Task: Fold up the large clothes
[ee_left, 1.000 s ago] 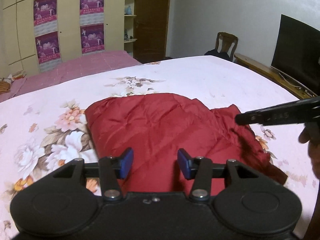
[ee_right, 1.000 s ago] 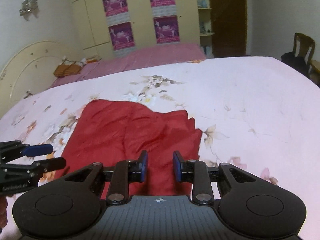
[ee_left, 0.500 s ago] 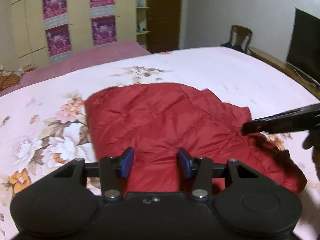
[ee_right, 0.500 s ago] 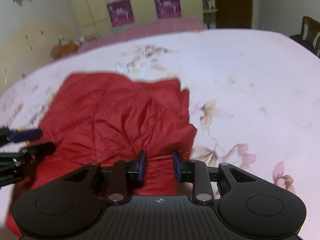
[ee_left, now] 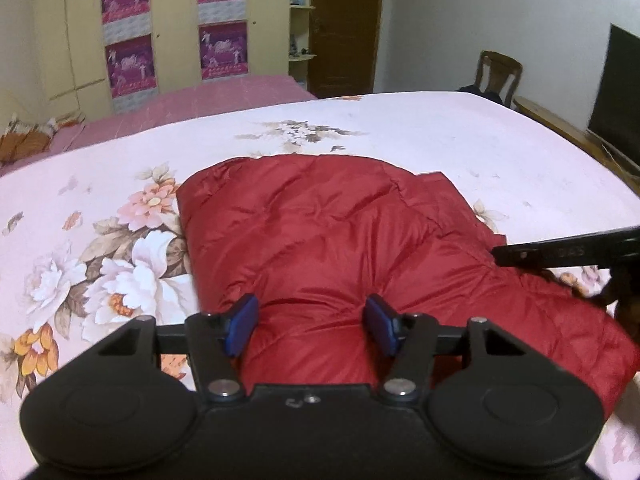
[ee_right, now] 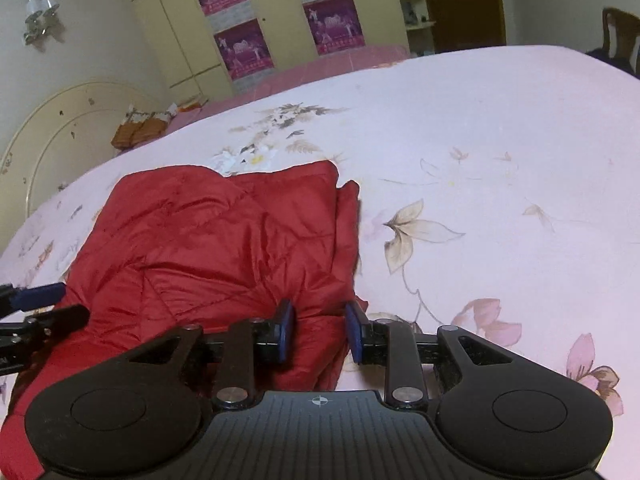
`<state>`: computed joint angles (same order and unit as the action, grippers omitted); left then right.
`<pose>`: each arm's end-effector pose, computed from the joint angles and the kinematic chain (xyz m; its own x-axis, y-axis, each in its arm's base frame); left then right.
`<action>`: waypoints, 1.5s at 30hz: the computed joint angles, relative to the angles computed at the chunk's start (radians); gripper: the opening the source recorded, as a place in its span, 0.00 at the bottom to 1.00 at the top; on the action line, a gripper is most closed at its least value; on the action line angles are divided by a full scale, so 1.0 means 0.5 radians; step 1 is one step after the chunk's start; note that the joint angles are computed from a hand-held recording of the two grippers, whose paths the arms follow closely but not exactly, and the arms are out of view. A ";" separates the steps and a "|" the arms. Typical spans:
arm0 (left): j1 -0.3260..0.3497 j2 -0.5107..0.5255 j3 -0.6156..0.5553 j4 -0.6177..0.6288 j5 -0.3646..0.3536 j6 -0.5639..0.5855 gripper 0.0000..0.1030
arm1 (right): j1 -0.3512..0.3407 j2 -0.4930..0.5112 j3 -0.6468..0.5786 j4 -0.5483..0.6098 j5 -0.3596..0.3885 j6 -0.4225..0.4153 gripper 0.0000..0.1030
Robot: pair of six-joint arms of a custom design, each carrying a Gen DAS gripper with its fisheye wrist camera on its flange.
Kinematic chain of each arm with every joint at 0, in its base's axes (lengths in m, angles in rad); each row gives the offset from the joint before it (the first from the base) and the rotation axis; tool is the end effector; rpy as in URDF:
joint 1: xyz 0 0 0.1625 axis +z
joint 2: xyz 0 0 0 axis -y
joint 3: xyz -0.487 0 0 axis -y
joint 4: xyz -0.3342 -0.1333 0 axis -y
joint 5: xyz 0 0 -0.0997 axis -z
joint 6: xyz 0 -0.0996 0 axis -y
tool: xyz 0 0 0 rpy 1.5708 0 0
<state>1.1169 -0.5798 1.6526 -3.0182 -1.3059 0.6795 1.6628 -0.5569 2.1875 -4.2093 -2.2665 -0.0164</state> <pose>-0.1615 -0.6945 0.0827 -0.4510 0.7878 -0.4195 0.8889 0.4388 -0.1315 0.1161 -0.5028 0.1298 -0.8132 0.4604 0.3558 -0.0624 0.5390 -0.8400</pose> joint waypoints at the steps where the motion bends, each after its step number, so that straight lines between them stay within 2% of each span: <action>1: 0.002 -0.015 -0.004 0.010 -0.006 -0.047 0.60 | 0.015 -0.016 0.009 -0.006 -0.011 0.010 0.27; 3: 0.019 -0.039 -0.021 0.037 -0.033 -0.123 0.82 | 0.040 -0.047 0.066 -0.102 0.007 0.045 0.27; 4: 0.039 -0.055 -0.045 0.093 -0.065 -0.181 0.83 | 0.042 -0.076 0.108 -0.117 0.021 0.117 0.28; 6: 0.076 -0.074 -0.099 0.205 -0.104 -0.299 0.83 | 0.013 -0.149 0.205 -0.078 0.117 0.309 0.29; 7: 0.095 -0.074 -0.136 0.266 -0.125 -0.356 0.82 | -0.016 -0.176 0.255 -0.071 0.189 0.384 0.40; 8: 0.112 -0.071 -0.166 0.314 -0.142 -0.404 0.80 | -0.032 -0.184 0.283 -0.084 0.223 0.428 0.45; 9: 0.131 -0.066 -0.204 0.372 -0.166 -0.455 0.79 | -0.055 -0.192 0.310 -0.101 0.271 0.475 0.46; 12: 0.184 -0.052 -0.310 0.543 -0.286 -0.599 0.75 | -0.184 -0.216 0.396 -0.167 0.537 0.706 0.46; 14: 0.197 -0.041 -0.340 0.591 -0.310 -0.628 0.75 | -0.272 -0.239 0.406 -0.084 0.699 0.792 0.46; 16: 0.199 -0.033 -0.349 0.615 -0.294 -0.630 0.75 | -0.297 -0.233 0.398 -0.039 0.727 0.784 0.45; 18: 0.202 -0.034 -0.348 0.625 -0.287 -0.627 0.76 | -0.264 -0.268 0.380 0.073 0.698 0.799 0.45; 20: 0.211 -0.034 -0.361 0.649 -0.292 -0.642 0.77 | -0.210 -0.291 0.340 0.230 0.656 0.714 0.45; 22: 0.221 -0.033 -0.389 0.697 -0.317 -0.672 0.76 | -0.196 -0.272 0.329 0.211 0.628 0.721 0.46; 24: 0.230 -0.034 -0.419 0.752 -0.367 -0.683 0.73 | -0.237 -0.253 0.356 0.121 0.701 0.806 0.46; 27: 0.239 -0.021 -0.462 0.842 -0.435 -0.690 0.73 | -0.323 -0.237 0.421 -0.020 0.863 0.858 0.46; 31: 0.248 0.024 -0.506 0.904 -0.476 -0.715 0.76 | -0.480 -0.243 0.444 -0.081 1.194 0.852 0.46; 33: 0.263 0.041 -0.528 0.920 -0.510 -0.793 0.69 | -0.543 -0.223 0.455 -0.142 1.327 0.847 0.45; 35: 0.250 0.039 -0.516 0.898 -0.494 -0.757 0.64 | -0.576 -0.202 0.475 -0.208 1.407 0.838 0.45; 38: 0.236 0.028 -0.498 0.883 -0.456 -0.723 0.62 | -0.647 -0.136 0.547 -0.456 1.608 0.871 0.46; 39: 0.235 0.026 -0.495 0.881 -0.450 -0.729 0.62 | -0.640 -0.136 0.550 -0.459 1.589 0.868 0.48; 40: 0.233 0.025 -0.491 0.877 -0.442 -0.727 0.63 | -0.611 -0.153 0.543 -0.407 1.528 0.832 0.66; 42: 0.232 0.030 -0.499 0.888 -0.438 -0.724 0.66 | -0.557 -0.172 0.515 -0.330 1.478 0.726 0.77; 43: 0.231 0.035 -0.508 0.899 -0.435 -0.724 0.67 | -0.508 -0.196 0.479 -0.228 1.391 0.672 0.77; 45: 0.230 0.042 -0.533 0.932 -0.409 -0.735 0.75 | -0.407 -0.239 0.388 -0.025 1.191 0.590 0.77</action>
<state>1.2317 -0.5588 1.3861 -2.5522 -1.5103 0.3118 1.4591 -0.6762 2.3815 -4.2219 -1.6710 0.2786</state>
